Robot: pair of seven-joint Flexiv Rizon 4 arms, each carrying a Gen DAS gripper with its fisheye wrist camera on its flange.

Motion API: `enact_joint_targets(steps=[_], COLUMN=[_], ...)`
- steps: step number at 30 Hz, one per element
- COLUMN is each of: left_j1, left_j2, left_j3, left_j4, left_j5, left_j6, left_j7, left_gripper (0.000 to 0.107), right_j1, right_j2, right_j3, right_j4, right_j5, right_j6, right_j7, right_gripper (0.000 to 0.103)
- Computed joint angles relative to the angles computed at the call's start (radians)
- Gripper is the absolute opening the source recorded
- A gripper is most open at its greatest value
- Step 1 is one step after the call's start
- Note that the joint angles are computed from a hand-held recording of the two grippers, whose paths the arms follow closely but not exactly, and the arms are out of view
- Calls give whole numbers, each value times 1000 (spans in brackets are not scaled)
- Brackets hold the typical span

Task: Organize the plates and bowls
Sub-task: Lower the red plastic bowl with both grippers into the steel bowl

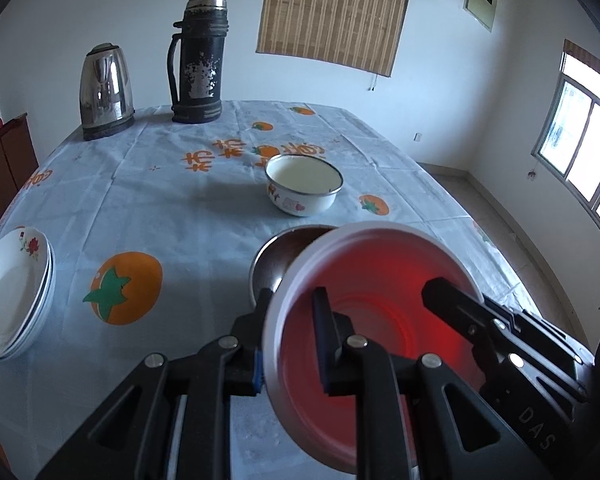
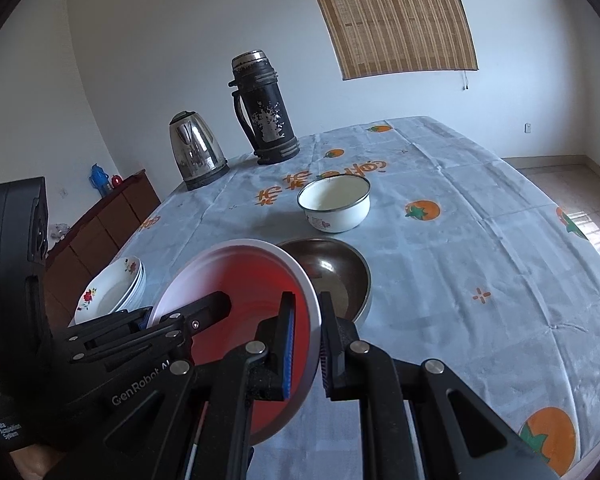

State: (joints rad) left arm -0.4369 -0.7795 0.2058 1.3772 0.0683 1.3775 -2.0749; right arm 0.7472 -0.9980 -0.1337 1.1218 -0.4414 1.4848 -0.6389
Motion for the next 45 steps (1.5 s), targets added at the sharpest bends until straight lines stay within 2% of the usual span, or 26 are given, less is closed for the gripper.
enact_joint_targets(steps=[3, 11, 18, 24, 33, 45], left_j1=[-8, 18, 42, 59, 77, 82], left_j2=[-19, -80, -118, -138, -160, -164], left_j3=[21, 5, -15, -33, -64, -72], left_j4=[-58, -189, -229, -252, -268, -261], left_j5=[12, 32, 34, 31, 15, -9], left_j6=[-26, -99, -145, -172, -188, -179], left_j7=[0, 14, 10, 17, 47, 65], left_gripper=[17, 17, 17, 17, 17, 17], right_j1=[-14, -58, -83, -84, -77, -71], right_j2=[-22, -88, -160, -222, -258, -261], right_j3=[5, 59, 137, 162, 156, 140], right_j4=[-57, -210, -333, -443, -511, -516], right_j5=[-1, 14, 53, 103, 142, 148], right_j6=[-21, -110, -218, -292, -370, -383], right_j7=[-6, -45, -131, -192, -238, -237], right_gripper=[12, 12, 12, 12, 12, 12])
